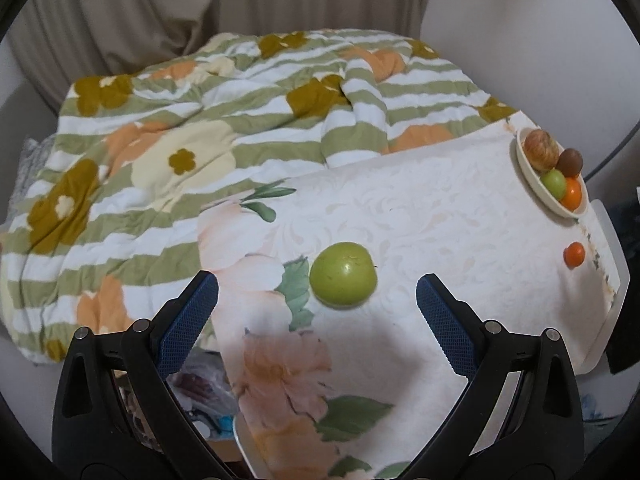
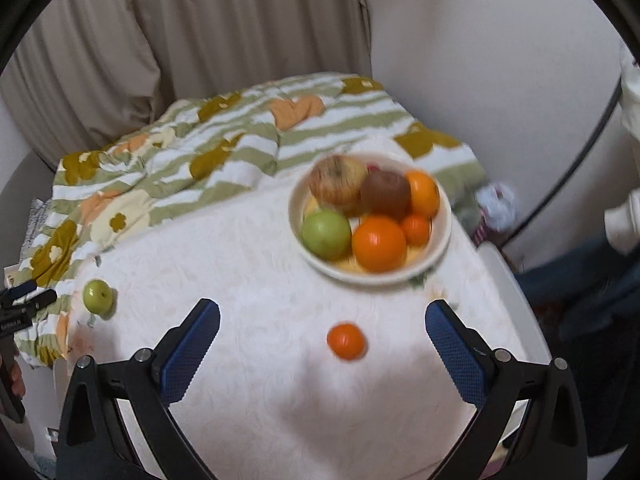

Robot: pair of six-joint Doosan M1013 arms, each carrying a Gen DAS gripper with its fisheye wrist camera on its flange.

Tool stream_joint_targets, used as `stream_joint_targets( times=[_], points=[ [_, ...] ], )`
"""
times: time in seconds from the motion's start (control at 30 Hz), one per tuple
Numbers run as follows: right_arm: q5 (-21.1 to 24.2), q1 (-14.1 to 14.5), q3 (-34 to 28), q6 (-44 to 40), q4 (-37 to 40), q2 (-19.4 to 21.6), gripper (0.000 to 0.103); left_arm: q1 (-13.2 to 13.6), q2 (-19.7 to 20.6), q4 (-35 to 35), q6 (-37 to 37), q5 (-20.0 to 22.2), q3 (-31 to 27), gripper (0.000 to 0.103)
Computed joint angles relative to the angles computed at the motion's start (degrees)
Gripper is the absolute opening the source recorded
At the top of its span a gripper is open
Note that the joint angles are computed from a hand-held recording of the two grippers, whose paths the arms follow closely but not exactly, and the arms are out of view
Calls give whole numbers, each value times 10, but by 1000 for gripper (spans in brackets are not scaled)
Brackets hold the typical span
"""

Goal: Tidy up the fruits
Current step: 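Grasp the green apple with the left gripper while the right gripper grasps the mandarin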

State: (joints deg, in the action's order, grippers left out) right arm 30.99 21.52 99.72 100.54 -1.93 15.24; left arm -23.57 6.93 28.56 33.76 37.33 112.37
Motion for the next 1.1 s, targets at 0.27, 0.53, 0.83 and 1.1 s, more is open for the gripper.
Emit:
stream_joint_targets(
  times=[0.27,0.53,0.83,1.1],
  points=[
    [-18,6,25,57,-22,10,102,32,42,-108,100,-47,-7,103],
    [-8,11,28,67,-18,29,102,45,66,-181,166,-71,-11,93],
    [-4,5,22,44,2,43,102,45,84,-211,181,-64,-21,64],
    [6,5,10,52,-16,58,87,34,82,-199,171,-52,-22,64]
  ],
)
